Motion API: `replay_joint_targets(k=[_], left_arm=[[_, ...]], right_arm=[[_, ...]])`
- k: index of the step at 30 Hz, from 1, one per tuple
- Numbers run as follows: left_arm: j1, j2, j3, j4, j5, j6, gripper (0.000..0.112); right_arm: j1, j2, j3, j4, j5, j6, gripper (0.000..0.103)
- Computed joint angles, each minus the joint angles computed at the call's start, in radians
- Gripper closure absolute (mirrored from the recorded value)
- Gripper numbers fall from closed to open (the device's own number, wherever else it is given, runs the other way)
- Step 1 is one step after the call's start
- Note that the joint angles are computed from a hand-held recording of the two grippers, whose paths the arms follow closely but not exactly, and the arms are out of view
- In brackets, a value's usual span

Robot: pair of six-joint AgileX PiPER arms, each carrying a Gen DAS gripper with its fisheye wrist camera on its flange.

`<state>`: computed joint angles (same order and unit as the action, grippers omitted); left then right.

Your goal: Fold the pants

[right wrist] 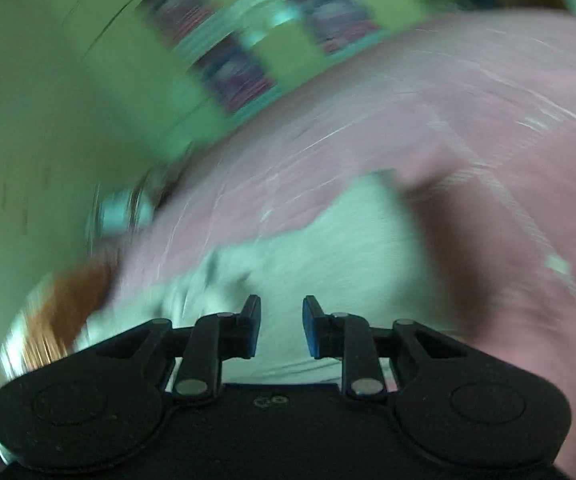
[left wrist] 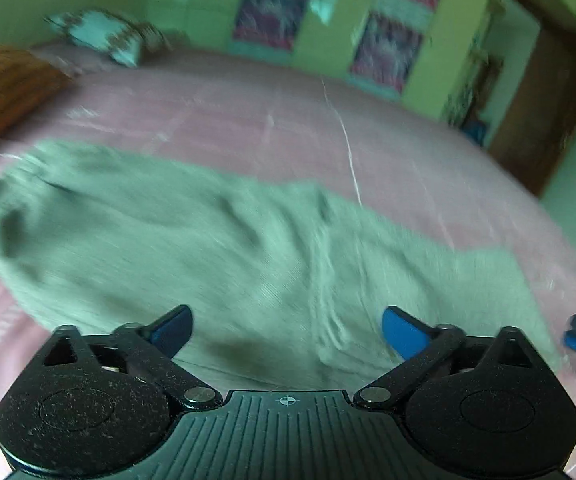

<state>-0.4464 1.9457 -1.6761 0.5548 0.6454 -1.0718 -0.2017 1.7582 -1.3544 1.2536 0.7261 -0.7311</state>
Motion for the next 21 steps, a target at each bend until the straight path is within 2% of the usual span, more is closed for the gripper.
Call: replay_joint_targets(k=[2,4,6,8,11,14,15,16,18,19,21], left_arm=[[0.006,0.064,-0.082,-0.106,0.036,0.084,0.02],[0.007,0.096,-0.108,-0.152,0.032,0.09,0.021],[0.014,0.094,-0.079,-0.178,-0.029,0.071,0.021],[0.023,0.089,-0.055,-0.208,-0.077,0.069,0.027],[0.032,0.094,-0.041,-0.237,-0.109,0.075,0.035],[0.042,0.092,-0.022,-0.254,-0.142,0.065,0.041],[0.049,0.089,-0.008,-0.277,-0.167,0.07,0.048],[0.056,0.087,-0.005,-0.304,-0.176,0.087,0.063],[0.066,0.101,-0.027,-0.376,-0.172,0.142,0.074],[0.063,0.103,-0.028,-0.368,-0.185,0.141,0.08],[0.056,0.077,0.028,-0.351,-0.305,0.134,0.087]], right_arm=[[-0.076,0.023,0.005,0.02,0.072,0.041,0.085],[-0.134,0.054,0.008,0.044,0.164,0.063,0.085],[-0.154,0.075,0.03,0.063,0.223,0.079,0.083],[-0.152,0.107,0.024,0.064,0.239,0.092,0.083],[-0.107,0.126,0.018,0.07,0.223,0.111,0.083],[-0.062,0.136,0.023,0.103,0.172,0.108,0.082],[-0.044,0.144,0.007,0.097,0.146,0.129,0.083],[-0.036,0.139,0.009,0.099,0.123,0.136,0.086],[-0.02,0.123,0.017,0.107,0.09,0.096,0.093],[-0.01,0.111,0.013,0.078,0.073,0.102,0.097],[-0.016,0.067,0.048,0.14,0.051,0.022,0.102]])
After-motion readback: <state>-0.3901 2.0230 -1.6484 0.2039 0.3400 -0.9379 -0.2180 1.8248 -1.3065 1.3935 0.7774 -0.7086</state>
